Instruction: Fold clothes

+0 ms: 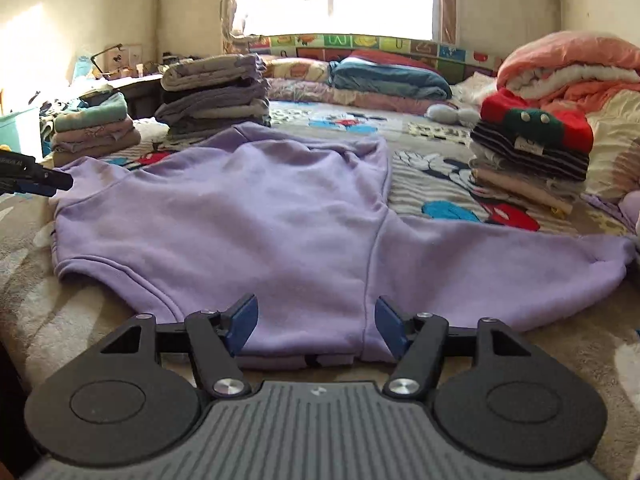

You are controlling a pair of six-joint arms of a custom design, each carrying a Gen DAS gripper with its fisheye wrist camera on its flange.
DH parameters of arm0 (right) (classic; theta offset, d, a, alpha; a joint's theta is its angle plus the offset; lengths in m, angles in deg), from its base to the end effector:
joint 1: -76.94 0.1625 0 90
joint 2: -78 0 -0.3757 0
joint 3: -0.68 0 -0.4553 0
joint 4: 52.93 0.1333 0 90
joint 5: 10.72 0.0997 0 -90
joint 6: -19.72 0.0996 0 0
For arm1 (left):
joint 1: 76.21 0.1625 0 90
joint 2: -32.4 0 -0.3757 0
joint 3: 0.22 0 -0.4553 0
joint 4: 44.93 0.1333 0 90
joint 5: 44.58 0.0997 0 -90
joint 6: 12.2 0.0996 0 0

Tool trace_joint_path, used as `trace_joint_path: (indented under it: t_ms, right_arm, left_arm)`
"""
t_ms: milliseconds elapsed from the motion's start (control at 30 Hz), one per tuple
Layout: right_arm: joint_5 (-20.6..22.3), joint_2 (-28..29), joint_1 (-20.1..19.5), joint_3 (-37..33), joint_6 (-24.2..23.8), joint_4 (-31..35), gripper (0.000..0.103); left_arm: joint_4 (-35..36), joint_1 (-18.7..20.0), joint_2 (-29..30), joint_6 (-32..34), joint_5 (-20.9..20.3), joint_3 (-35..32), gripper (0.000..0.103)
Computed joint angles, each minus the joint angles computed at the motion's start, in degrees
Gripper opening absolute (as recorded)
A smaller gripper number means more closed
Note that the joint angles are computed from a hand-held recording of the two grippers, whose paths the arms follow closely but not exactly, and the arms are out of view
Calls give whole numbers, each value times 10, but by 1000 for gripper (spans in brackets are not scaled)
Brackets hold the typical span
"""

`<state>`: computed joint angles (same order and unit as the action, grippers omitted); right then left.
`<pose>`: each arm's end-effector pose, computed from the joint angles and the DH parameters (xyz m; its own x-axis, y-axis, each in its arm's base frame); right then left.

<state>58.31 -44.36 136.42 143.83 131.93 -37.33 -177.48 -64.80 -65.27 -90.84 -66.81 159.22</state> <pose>0.0235 -0.2928 0.1828 -0.6383 -0.3877 0.6650 -0.7663 0.4024 -0.5009 -0.1975 -0.2699 0.0653 -0.8634 -0.0982 -0.4949 0.4018 0.4595 -0.7921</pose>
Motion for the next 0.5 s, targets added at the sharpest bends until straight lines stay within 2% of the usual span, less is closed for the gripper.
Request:
trace_joint_path:
  t_ms: [67,133,167,200,233,300,333,400,433,500]
  right_arm:
    - [-45,-5,-4,12,-38,3,65]
    - [-56,10,9,14,-69,-2,65]
    - [-55,20,18,15,-82,-7,65]
    - [-32,40,35,10,-82,-15,67]
    - [6,65,59,1,-75,-24,74]
    - [125,144,102,-36,-34,-16,91]
    - [159,160,118,-49,-3,-3,92]
    - [192,158,142,-64,12,31,91]
    - [190,147,141,-60,12,39,89]
    - [159,115,122,-44,-1,52,87]
  left_arm:
    - [-31,-1,50,37,-4,-13,51]
    - [-81,7,126,109,-12,-39,51]
    - [-72,21,148,136,-39,-57,50]
    - [-65,35,164,164,-74,-69,51]
    - [-65,49,183,194,-106,-80,52]
    - [-18,43,178,205,-120,-89,52]
    - [-9,44,166,206,-127,-89,52]
    - [-17,34,144,197,-119,-71,52]
    - [-20,23,141,188,-106,-62,52]
    - [-17,3,157,176,-79,-62,52]
